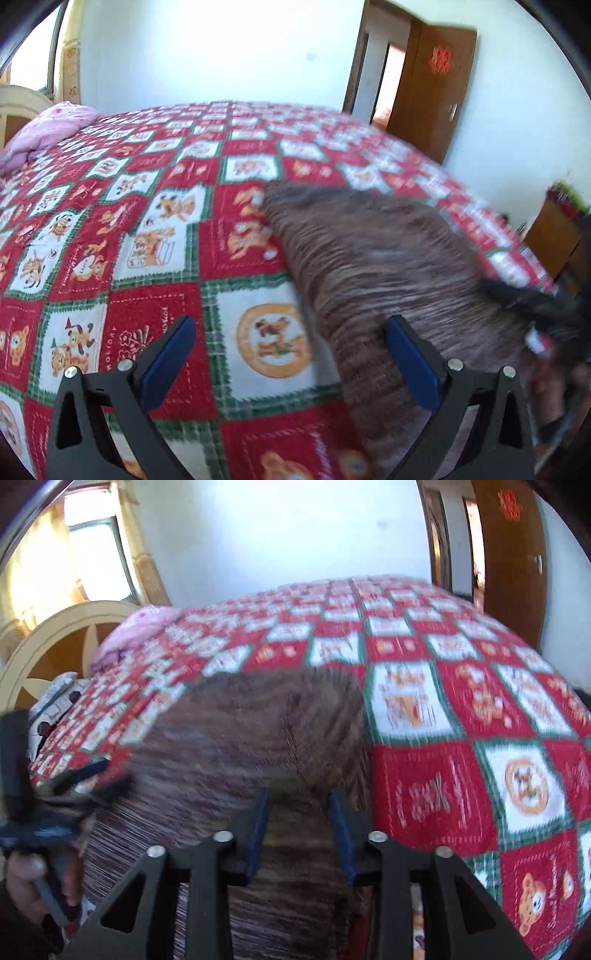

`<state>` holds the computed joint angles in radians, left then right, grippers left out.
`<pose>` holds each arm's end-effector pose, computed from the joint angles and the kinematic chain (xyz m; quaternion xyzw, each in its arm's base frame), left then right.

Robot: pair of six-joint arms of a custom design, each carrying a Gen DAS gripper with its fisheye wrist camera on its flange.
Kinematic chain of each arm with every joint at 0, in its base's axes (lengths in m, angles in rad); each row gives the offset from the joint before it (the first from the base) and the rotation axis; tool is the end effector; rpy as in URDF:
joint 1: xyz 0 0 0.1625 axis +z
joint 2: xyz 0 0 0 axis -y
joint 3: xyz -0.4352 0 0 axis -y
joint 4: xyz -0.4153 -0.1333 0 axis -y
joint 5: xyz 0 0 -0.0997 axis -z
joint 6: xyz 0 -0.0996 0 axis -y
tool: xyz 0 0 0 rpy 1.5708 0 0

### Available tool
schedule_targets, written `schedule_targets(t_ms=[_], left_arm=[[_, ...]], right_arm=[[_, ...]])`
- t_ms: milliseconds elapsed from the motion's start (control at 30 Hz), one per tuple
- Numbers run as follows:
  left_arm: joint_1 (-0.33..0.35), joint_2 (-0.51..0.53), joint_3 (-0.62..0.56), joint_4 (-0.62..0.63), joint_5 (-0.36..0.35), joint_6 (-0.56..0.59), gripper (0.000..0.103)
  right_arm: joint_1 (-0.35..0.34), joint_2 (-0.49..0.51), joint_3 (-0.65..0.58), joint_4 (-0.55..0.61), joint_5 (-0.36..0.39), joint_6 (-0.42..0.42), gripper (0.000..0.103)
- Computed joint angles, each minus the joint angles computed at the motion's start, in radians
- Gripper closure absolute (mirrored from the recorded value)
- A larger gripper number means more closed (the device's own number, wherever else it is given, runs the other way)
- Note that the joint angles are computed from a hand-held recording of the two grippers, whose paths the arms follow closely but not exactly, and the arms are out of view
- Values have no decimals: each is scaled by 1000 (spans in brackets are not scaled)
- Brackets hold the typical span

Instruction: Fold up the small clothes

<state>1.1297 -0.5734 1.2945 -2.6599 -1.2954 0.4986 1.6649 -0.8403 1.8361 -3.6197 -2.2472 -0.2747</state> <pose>-0.1987 -0.7964 0.0708 0.4185 0.8797 -0.1773 0.1401 0.1301 -0.6236 0.1863 -0.0144 -0.8323 0.4463 0.3284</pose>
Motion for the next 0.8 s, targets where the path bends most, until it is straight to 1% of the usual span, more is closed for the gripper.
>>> schedule_targets(t_ms=[33,67,100,167,200,233,333,367,400,433,467,500,567,600,700,800], left_arm=[[2,9,-20,45,4,-16,0],[5,16,-38,80,3,-34,0],[5,16,-40,84,3,-38,0],[6,15,-34,81,3,-34,0],[7,14,-32,81,0,-34,0],[8,12,-29,77,0,-34,0],[2,3,-10,56,11,-31,0],[0,-7,0,54,15,-31,0],[-1,-13,3,62,10,-38,0],[1,-18,0,82,-10,-55,0],[5,-25,-5,120,-48,-80,0],[8,-29,-7,142,-72,-95,0],[6,-38,14,138,-90,-98,0],[3,-40,27,123,-87,-87,0],[-5,-38,48,104,-71,-49,0],[-4,-34,42,107,-76,-45,0]], right_arm=[[5,4,-8,-7,6,-22,60],[9,8,-23,18,-4,-28,60],[9,14,-41,57,-24,-20,60],[-9,17,-68,170,-56,45,60],[-21,18,-69,181,-47,58,60],[-26,13,-60,151,-22,49,60],[-38,-27,-23,168,36,96,60],[-44,-45,-3,150,68,103,60],[-46,-53,7,123,76,97,60],[-45,-54,12,82,64,81,59],[-49,-55,16,37,61,63,59],[-55,-62,20,24,70,64,58],[-80,-89,32,36,107,118,51],[-91,-98,32,47,126,146,46],[-130,-127,33,108,195,227,44],[-166,-137,28,140,274,273,40]])
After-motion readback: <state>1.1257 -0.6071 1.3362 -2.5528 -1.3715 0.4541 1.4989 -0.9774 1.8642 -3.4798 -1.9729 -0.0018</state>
